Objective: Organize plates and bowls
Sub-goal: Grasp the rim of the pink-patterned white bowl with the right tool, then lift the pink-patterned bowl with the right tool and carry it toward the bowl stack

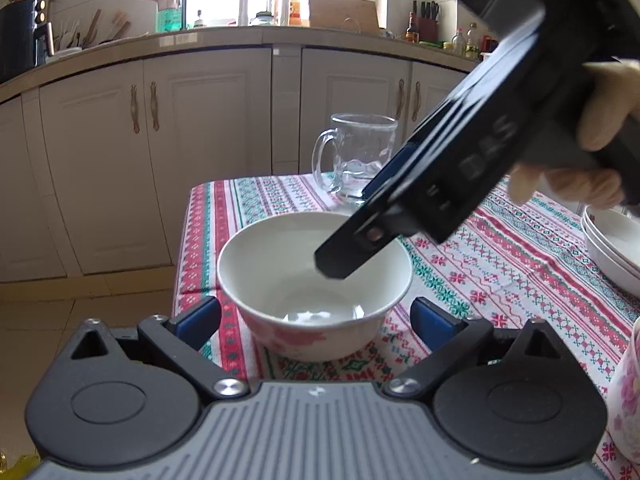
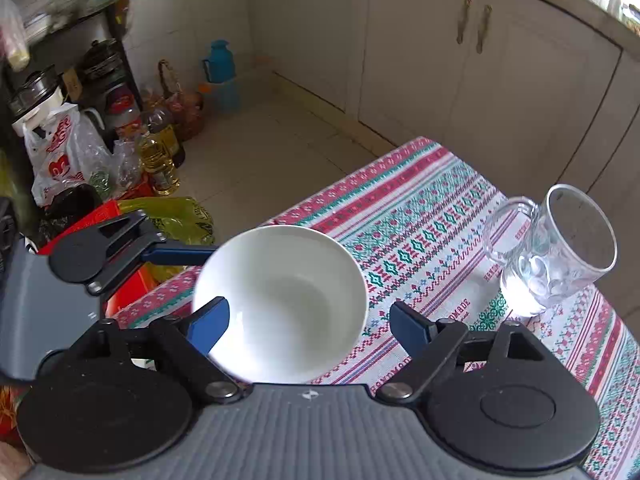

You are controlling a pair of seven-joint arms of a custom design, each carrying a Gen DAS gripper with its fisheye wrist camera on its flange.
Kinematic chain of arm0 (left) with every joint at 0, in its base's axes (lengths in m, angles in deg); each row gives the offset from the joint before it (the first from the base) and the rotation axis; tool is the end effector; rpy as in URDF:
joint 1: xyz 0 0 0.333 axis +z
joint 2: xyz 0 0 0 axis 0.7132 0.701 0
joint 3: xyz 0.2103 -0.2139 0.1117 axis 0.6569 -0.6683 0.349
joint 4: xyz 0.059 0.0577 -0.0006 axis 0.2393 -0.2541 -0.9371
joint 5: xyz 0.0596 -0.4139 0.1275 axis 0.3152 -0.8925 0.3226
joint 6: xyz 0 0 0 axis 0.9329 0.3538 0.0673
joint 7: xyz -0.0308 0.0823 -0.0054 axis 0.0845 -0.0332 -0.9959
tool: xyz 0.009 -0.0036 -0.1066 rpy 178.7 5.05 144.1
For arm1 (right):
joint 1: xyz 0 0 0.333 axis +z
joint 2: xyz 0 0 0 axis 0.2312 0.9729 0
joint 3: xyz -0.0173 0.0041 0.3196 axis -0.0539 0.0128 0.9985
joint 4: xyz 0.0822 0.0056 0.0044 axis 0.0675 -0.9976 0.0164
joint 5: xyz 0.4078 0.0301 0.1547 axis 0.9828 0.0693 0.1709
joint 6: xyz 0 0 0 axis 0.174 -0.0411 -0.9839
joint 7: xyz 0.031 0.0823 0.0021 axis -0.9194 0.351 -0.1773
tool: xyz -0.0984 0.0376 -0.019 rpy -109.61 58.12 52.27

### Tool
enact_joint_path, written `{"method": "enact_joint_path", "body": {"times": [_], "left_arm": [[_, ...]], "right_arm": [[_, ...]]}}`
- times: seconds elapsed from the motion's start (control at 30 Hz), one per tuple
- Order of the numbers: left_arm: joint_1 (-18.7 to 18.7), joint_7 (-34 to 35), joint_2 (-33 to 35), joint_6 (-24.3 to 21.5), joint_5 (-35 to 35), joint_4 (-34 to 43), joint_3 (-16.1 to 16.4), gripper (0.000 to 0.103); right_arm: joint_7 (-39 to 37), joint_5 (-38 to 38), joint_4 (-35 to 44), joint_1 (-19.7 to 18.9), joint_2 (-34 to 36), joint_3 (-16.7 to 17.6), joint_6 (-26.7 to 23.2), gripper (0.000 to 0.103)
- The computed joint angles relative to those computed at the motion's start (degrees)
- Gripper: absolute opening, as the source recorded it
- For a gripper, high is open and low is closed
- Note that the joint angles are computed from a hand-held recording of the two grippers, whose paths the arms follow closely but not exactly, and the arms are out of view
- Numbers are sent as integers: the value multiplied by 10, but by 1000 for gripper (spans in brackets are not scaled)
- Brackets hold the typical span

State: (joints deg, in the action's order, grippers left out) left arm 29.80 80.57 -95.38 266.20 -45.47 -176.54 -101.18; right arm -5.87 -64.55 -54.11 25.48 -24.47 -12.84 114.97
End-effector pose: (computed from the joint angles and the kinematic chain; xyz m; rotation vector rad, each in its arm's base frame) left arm 0.3653 -0.2708 0.4664 -1.1696 2.0480 -1.2209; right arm 0.4653 0.1424 0.5386 -2.3119 1.1367 -0.3218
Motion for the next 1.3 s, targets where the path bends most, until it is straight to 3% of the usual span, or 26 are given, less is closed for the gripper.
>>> {"method": "enact_joint_path", "body": {"times": [0.37,0.47,0.53,0.63,0.87,1.3], "left_arm": [[19,4,11,9,-5,7,-17,98],[14,4,12,13,-3,7,-9,98],[21,6,12,18,-4,6,-15,97],[8,7,18,22,5,8,2,95],[23,10,17,30,1,7,-13,94],[-20,5,13,7,23,12,27,94]], "right_arm": [[-8,33,13,5,34,-14,1,75],[-13,38,15,7,38,-15,1,72],[-15,42,18,7,41,-15,-1,72],[-18,47,21,8,46,-16,-2,70],[-22,58,19,10,46,-18,-2,69],[-26,84,27,8,50,-25,-18,69]]}}
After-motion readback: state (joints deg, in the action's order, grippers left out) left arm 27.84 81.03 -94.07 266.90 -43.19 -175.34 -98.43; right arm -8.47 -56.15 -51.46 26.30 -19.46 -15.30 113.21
